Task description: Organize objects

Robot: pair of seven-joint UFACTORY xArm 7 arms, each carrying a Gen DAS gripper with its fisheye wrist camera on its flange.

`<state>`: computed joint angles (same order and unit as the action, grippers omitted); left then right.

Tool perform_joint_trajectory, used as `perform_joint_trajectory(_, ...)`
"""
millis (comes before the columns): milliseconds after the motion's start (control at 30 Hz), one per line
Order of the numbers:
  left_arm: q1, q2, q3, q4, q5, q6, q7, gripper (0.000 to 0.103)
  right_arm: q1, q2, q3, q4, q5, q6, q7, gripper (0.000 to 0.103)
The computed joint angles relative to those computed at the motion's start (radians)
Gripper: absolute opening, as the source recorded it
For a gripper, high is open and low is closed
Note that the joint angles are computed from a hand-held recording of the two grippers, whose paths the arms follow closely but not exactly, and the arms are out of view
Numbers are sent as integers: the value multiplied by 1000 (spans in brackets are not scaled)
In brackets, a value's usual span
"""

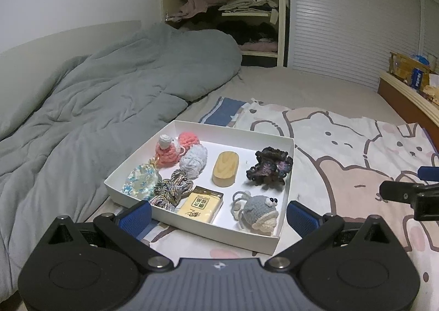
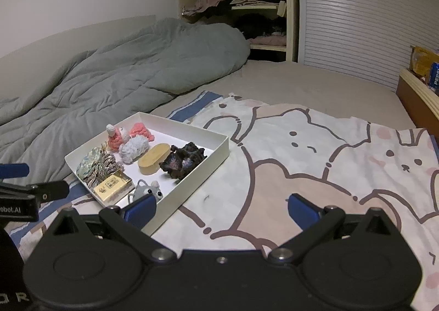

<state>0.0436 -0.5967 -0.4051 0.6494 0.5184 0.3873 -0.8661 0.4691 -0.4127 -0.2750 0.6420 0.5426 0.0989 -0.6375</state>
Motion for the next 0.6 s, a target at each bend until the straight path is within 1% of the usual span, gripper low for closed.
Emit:
perform_joint_trajectory(233,-6,5,-2,4,4,10,3,103,-8,-2,10,-4,-11,4,-3,103)
perform_joint_trajectory(600,-20,18,5,14,14,31,6,103,2,-5,0,-1,2,10,-16,103)
